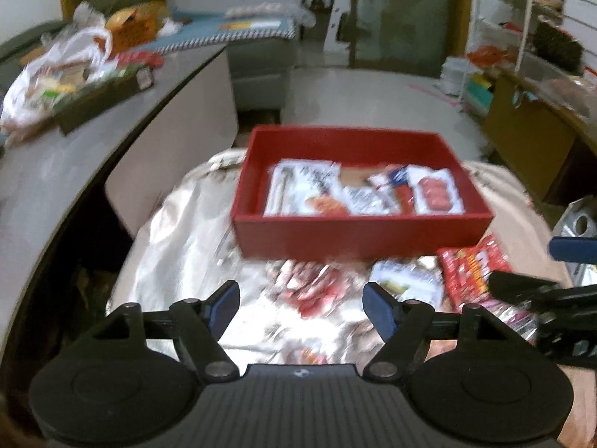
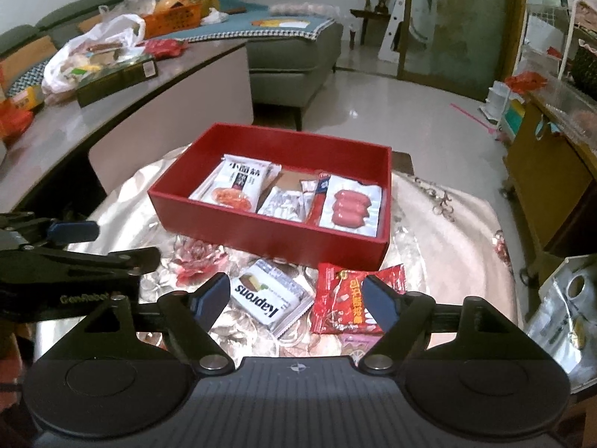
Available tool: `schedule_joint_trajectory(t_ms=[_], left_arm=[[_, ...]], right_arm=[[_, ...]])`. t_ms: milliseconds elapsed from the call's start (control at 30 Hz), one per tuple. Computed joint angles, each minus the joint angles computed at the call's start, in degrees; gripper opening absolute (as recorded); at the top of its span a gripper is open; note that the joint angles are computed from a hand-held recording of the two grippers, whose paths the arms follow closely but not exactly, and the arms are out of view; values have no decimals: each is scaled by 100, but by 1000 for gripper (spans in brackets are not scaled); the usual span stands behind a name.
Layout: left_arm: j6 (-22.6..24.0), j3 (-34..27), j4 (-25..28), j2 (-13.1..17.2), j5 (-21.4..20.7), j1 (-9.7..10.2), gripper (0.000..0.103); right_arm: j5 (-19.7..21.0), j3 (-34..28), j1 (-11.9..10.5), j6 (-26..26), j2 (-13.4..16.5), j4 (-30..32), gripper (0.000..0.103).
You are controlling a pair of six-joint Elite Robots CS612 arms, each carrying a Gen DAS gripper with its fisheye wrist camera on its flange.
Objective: Organize snacks
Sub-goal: 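Grasp the yellow stick snack with left tool while right grasps pink cookie bag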
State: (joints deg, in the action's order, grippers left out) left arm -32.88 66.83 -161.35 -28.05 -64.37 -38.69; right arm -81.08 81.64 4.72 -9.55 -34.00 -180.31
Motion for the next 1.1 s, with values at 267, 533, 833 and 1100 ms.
schedule_joint_trajectory(t_ms=[267,533,833,1100], left_arm=[[-783,-37,934,54,-737,149,67],[-581,-563,1686,400,-1166,117,55],[-257,-383,1297,304,-1448,76,28],[-248,-260,832,225,-1778,140,28]], right_arm=[[190,-61,-53,69,3,351,84],[125,-66,-123,159,4,555,84],[-104,-18,-360,746,16,878,84],[-192,-267,-395,945,180,1525,84]])
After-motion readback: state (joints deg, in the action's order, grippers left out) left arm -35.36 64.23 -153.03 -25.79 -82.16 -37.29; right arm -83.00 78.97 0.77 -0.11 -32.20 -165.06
